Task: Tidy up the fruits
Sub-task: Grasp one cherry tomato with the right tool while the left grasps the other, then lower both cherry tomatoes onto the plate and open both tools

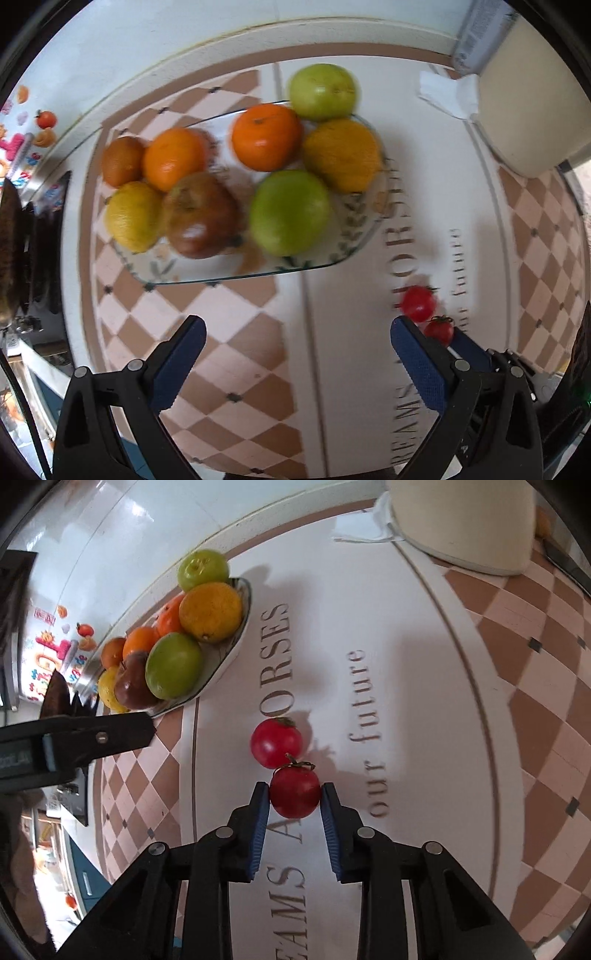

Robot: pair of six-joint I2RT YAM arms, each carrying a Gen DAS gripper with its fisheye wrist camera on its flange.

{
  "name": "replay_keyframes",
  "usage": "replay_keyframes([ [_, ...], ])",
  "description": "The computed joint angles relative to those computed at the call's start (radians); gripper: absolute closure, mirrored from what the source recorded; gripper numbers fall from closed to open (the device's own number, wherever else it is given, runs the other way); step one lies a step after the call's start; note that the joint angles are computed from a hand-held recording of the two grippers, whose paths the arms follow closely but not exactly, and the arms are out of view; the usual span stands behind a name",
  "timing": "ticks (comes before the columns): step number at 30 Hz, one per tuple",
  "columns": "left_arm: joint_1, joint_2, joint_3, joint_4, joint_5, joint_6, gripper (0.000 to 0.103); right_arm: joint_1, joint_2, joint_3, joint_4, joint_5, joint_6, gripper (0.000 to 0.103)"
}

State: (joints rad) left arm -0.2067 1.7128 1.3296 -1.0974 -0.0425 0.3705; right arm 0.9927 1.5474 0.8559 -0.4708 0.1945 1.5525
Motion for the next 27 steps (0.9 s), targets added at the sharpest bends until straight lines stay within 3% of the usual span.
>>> replay_keyframes([
  [7, -0.134, 0.023, -0.039, 0.020, 0.044, -0.026, 0.001, 0.048, -0.195, -0.090, -0.127, 0.063, 0.127, 0.072],
  [12, -0.220, 0.068, -0.065, 0.042, 0.047, -0.045, 0.036, 0.060, -0.268, -0.114, -0.199, 0.075, 0.165, 0.072],
  [16, -0.255, 0.091, -0.084, 0.064, 0.038, -0.053, 0.045, 0.058, -0.300, -0.122, -0.225, 0.082, 0.171, 0.072],
  [20, -0.276, 0.121, -0.084, 0.067, 0.046, -0.060, 0.072, 0.046, -0.301, -0.110, -0.229, 0.083, 0.154, 0.072],
  [27, -0.284, 0.096, -0.107, 0.083, 0.074, -0.082, 0.075, 0.030, -0.297, -0.061, -0.260, 0.090, 0.109, 0.072],
])
